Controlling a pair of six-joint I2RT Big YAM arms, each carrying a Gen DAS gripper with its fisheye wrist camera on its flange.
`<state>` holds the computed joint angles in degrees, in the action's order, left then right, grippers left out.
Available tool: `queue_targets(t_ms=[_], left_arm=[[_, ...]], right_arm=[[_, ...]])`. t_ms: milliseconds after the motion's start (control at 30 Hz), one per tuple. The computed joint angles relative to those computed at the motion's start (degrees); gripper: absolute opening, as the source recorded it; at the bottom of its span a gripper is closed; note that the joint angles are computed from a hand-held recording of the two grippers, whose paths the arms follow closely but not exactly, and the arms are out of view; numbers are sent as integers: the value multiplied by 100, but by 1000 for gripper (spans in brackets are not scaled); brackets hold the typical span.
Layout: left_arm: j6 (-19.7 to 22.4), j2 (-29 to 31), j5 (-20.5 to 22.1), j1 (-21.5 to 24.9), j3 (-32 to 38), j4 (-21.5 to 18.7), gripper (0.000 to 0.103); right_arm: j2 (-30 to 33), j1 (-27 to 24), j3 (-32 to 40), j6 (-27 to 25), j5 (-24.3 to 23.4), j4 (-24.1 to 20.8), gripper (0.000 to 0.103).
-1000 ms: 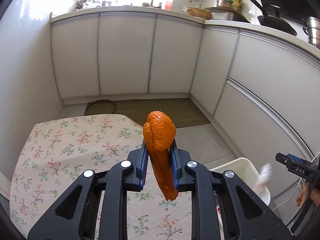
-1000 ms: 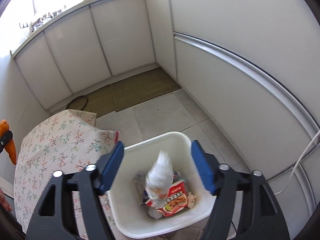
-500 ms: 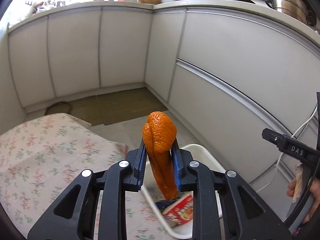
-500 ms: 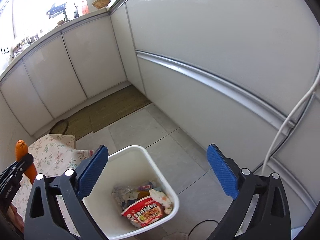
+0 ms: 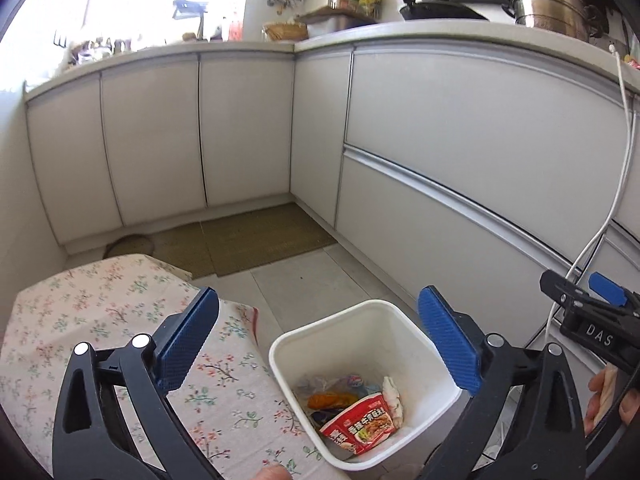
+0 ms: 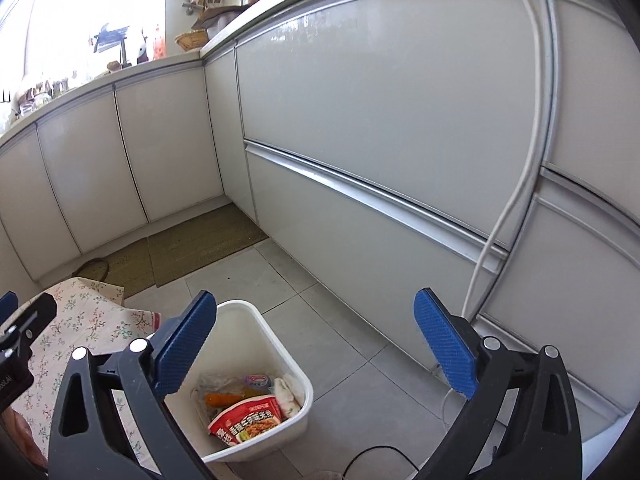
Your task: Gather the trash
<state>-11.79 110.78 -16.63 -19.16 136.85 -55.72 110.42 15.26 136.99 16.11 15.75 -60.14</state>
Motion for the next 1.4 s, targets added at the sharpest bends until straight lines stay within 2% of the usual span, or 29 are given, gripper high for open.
queue_targets(t_ms=[100,200,333,500,800,933,1400], left_arm=[[130,-480,-253,-70,-656,331,96],[194,-800,-593,-144,-1038,395,96],[-105,-1102,-300,-104,-1352,283,96],[-276,-1423,-382,-62,-1774,228,96],[-626,-1638,-444,67,-1982,148,96],[-787,-1624,-369,118,-1952,-6,96],[-785,-1590,-564,125,-1976,-100,96]], right_arm=[[-501,80,-742,46,-113,409,96],[-997,199,-1481,-13,-296,885,96],[-1389,388,-2029,-176,-473,1282,96],[-1496,594,-2190,-426,-543,1367,96],[-1496,870,-2281,-830,-189,1491,96],[-1463,890,-2252,-836,-188,1495,96],[-1366,853,-2147,-727,-280,1354,96]])
